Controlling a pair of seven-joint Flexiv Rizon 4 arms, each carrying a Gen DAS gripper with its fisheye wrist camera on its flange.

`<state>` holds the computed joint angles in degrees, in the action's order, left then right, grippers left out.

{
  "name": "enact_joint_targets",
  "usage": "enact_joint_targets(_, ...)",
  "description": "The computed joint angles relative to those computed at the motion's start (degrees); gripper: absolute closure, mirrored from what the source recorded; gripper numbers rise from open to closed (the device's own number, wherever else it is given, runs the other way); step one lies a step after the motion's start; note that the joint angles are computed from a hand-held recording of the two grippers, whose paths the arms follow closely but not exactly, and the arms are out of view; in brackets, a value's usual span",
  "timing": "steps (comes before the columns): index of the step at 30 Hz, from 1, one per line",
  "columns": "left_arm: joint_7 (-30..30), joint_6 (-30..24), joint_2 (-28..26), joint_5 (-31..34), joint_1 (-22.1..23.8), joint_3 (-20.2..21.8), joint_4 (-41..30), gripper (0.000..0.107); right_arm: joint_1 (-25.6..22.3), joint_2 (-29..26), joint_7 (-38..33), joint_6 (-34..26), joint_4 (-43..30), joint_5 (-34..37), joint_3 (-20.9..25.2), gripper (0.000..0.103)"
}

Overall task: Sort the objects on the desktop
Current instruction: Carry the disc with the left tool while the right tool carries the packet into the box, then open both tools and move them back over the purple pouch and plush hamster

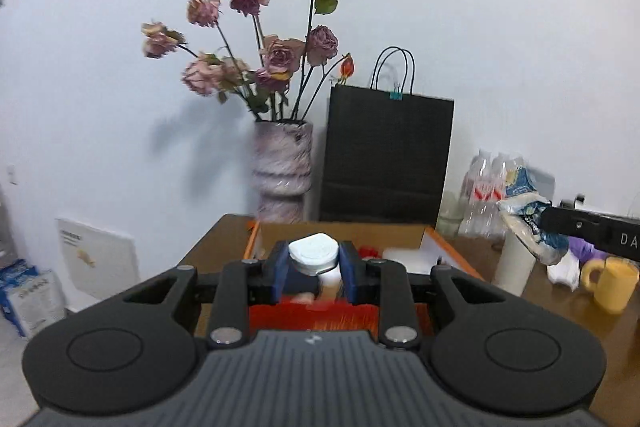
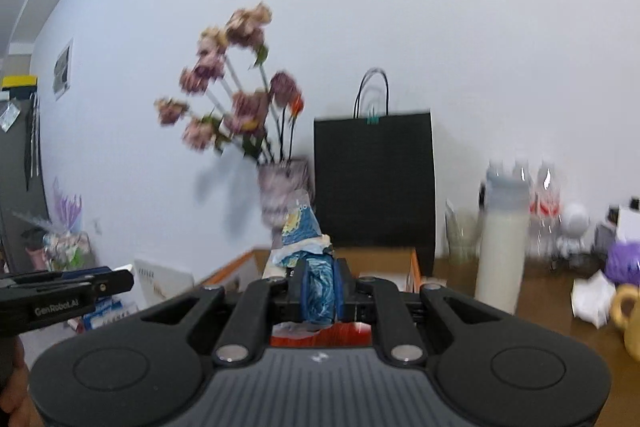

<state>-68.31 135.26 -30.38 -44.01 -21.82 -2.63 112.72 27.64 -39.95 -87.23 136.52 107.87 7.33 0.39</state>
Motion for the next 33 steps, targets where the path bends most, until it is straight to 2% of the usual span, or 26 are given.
enact_joint_targets(1, -0.56, -3.99, 0.23, 2.97, 3.02, -1.11, -1.55, 0.079, -1.25, -0.28, 1.75, -3.21, -2.64, -1.3, 0.15, 0.092)
enact_joint_targets(3, -2.35, -11.63, -0.93, 5.44, 4.27, 1.15, -6.36, 0.079, -3.38, -1.7, 5.63, -11.49, -8.9, -4.68, 0.07, 0.092)
enact_joint_targets(4, -2.5, -16.05, -2.29, 5.68, 2.84, 4.54, -9.72, 0.079, -4.48, -2.86, 7.04, -16.23, -12.55, -6.04, 0.48, 0.092)
enact_joint_targets(5, -2.54, -20.24, -4.34, 4.19, 0.12, 9.2, -13.58, 0.079, -6.7, -4.14, 7.48, -21.4, -16.22, -7.59, 2.75, 0.092)
enact_joint_targets(6, 0.11, -23.09, -7.25, -1.03, -3.48, 13.87, -17.79, 0.079, -9.23, -6.27, 10.5, -27.21, -20.88, -10.64, 5.04, 0.092)
enact_joint_targets(8, 7.77, -31.21, -13.96, -13.28, -9.57, 23.2, -26.93, 0.079, -12.88, -10.46, 11.6, -39.62, -30.18, -13.63, 10.01, 0.092)
enact_joint_targets(9, 7.06, -35.93, -17.19, -15.67, -11.08, 27.87, -30.73, 0.079, -12.82, -12.69, 10.99, -44.18, -34.83, -12.74, 10.45, 0.092)
enact_joint_targets(11, 0.0, -46.82, -21.99, -14.66, -10.97, 34.73, -37.01, 0.079, -12.3, -17.76, 13.53, -53.09, -44.16, -15.95, 9.88, 0.092)
enact_joint_targets(12, -3.42, -50.87, -23.78, -13.38, -10.39, 37.11, -39.59, 0.079, -13.0, -20.63, 15.4, -56.84, -48.82, -18.48, 11.46, 0.092)
enact_joint_targets(14, -9.57, -58.46, -28.21, -9.52, -8.43, 41.57, -46.22, 0.079, -15.71, -26.73, 18.07, -65.56, -58.16, -24.95, 19.02, 0.092)
enact_joint_targets(15, -12.87, -61.65, -30.43, -7.25, -7.79, 44.28, -49.27, 0.079, -15.72, -29.51, 17.77, -69.33, -62.82, -25.47, 21.26, 0.092)
enact_joint_targets(16, -15.09, -65.23, -32.32, -4.98, -6.78, 46.32, -52.49, 0.079, -14.84, -32.02, 17.39, -72.73, -67.49, -25.4, 21.64, 0.092)
enact_joint_targets(17, -16.87, -68.22, -33.83, -3.21, -5.66, 47.56, -55.26, 0.079, -13.44, -33.88, 16.71, -75.73, -71.61, -23.44, 20.15, 0.092)
enact_joint_targets(18, -18.55, -69.98, -34.88, -2.12, -4.73, 48.05, -57.11, 0.079, -12.07, -34.79, 15.19, -78.06, -74.27, -19.85, 17.63, 0.092)
enact_joint_targets(19, -19.04, -71.15, -35.5, -1.33, -3.75, 47.64, -58.28, 0.078, -11.23, -36.18, 13.87, -80.55, -77.34, -18.44, 16.98, 0.091)
enact_joint_targets(22, -21.12, -72.19, -36.1, -0.05, -1.74, 45.73, -58.81, 0.076, -9.99, -39.52, 11.04, -86.82, -85.05, -16.25, 18.15, 0.083)
enact_joint_targets(24, -21.8, -73.72, -35.33, -0.25, -0.07, 42.9, -58.36, 0.068, -9.43, -41.27, 10.48, -90.39, -89.6, -14.58, 18.42, 0.072)
enact_joint_targets(25, -19.9, -71.52, -34.1, -0.84, 0.34, 40.15, -56.5, 0.061, -9.3, -41.84, 11.11, -91.44, -91.05, -15.07, 18.58, 0.059)
enact_joint_targets(26, -17.71, -71.0, -32.86, -1.03, 1.1, 37.61, -55.56, 0.054, -9.13, -41.25, 11.1, -91.47, -90.64, -13.64, 16.87, 0.047)
enact_joint_targets(27, -16.14, -70.76, -31.73, -1.12, 1.79, 35.46, -54.81, 0.047, -9.22, -40.3, 11.17, -90.25, -89.08, -13.07, 15.69, 0.042)
enact_joint_targets(28, -16.16, -71.1, -30.59, -0.86, 2.03, 34.49, -53.95, 0.035, -9.16, -39.49, 11.31, -89.4, -87.86, -12.79, 14.31, 0.036)
enact_joint_targets(29, -18.58, -72.02, -29.82, 0.89, 1.87, 34.93, -53.83, 0.027, -9.05, -38.22, 11.37, -88.62, -85.9, -12.55, 12.7, 0.032)
enact_joint_targets(30, -17.62, -71.49, -28.47, -0.05, 1.97, 33.51, -52.46, 0.02, -9.05, -38.02, 11.59, -88.83, -85.8, -13.41, 12.39, 0.029)
enact_joint_targets(31, -18.09, -71.67, -27.45, 0.29, 2.11, 32.75, -51.85, 0.012, -8.83, -36.57, 11.58, -88.31, -83.84, -11.93, 10.22, 0.023)
enact_joint_targets(33, -19.98, -72.27, -25.66, 1.76, 1.86, 32.55, -51.1, 0.004, -8.85, -32.83, 11.27, -86.31, -77.92, -10.69, 7.99, 0.02)
